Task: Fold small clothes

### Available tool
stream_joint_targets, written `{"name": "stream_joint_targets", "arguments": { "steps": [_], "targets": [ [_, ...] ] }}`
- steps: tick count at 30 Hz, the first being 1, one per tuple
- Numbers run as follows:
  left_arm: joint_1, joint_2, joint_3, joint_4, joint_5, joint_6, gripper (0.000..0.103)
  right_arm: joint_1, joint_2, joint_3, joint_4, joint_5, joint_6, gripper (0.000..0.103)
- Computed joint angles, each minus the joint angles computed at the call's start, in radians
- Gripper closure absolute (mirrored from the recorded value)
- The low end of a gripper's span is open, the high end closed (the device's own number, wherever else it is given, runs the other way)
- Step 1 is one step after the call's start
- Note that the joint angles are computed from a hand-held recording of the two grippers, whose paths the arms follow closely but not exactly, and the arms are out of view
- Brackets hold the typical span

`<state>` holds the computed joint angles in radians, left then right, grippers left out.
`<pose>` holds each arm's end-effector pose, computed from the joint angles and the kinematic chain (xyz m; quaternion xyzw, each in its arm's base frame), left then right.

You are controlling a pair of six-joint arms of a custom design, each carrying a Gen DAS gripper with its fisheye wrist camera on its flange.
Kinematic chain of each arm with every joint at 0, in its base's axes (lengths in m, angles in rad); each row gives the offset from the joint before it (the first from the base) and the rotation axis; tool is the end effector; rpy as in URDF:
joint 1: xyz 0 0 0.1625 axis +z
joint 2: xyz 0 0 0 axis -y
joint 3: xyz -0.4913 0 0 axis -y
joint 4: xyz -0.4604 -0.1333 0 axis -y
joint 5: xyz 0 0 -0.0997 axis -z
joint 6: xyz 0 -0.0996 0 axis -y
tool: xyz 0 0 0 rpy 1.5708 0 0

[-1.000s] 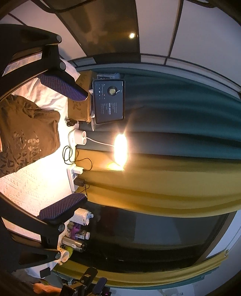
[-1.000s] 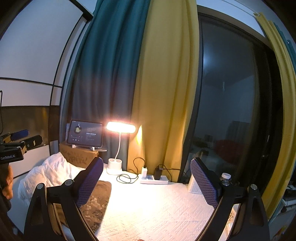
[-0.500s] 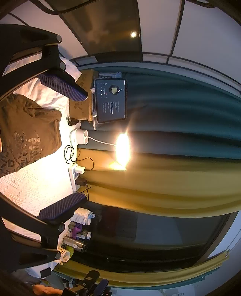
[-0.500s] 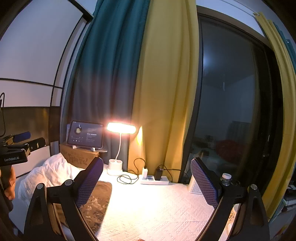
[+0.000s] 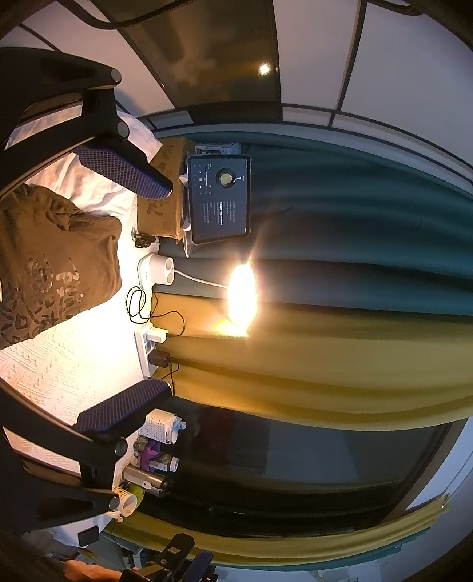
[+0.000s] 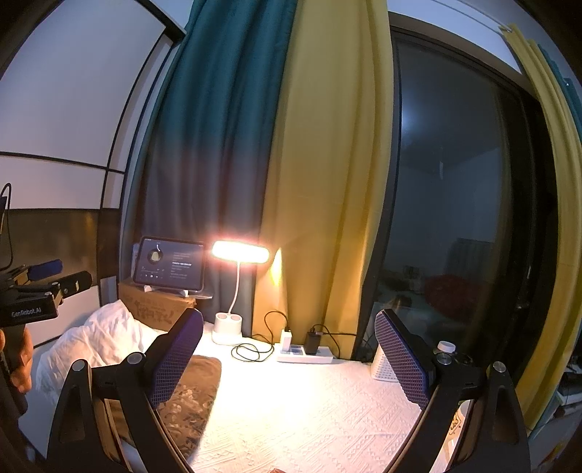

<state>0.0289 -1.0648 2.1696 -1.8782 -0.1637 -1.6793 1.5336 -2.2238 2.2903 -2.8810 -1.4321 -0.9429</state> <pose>-0.4961 -0.2460 0.0982 0.2023 0.7183 -0.6075 0.2721 0.1363 -0.2916 0.5848 0.3911 -0.7115 0.5393 0.2238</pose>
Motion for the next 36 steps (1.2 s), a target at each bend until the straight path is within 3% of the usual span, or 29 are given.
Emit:
{"name": "stream_joint_targets", "arguments": {
  "steps": [16,21,36],
  "targets": [
    [-0.002,0.009,0.012,-0.068,-0.005,0.045,0.004,-0.014,-0.008,-0.006,0.023,0.011,-0.006,0.006],
    [0.001,0.016,0.025,-0.165,-0.008,0.130,0.004,-0.021,-0.009,-0.008,0.037,0.007,-0.008,0.006],
    [0.002,0.019,0.022,-0.164,-0.006,0.129,0.004,-0.032,-0.006,-0.018,0.051,0.014,-0.011,0.006]
  ]
}}
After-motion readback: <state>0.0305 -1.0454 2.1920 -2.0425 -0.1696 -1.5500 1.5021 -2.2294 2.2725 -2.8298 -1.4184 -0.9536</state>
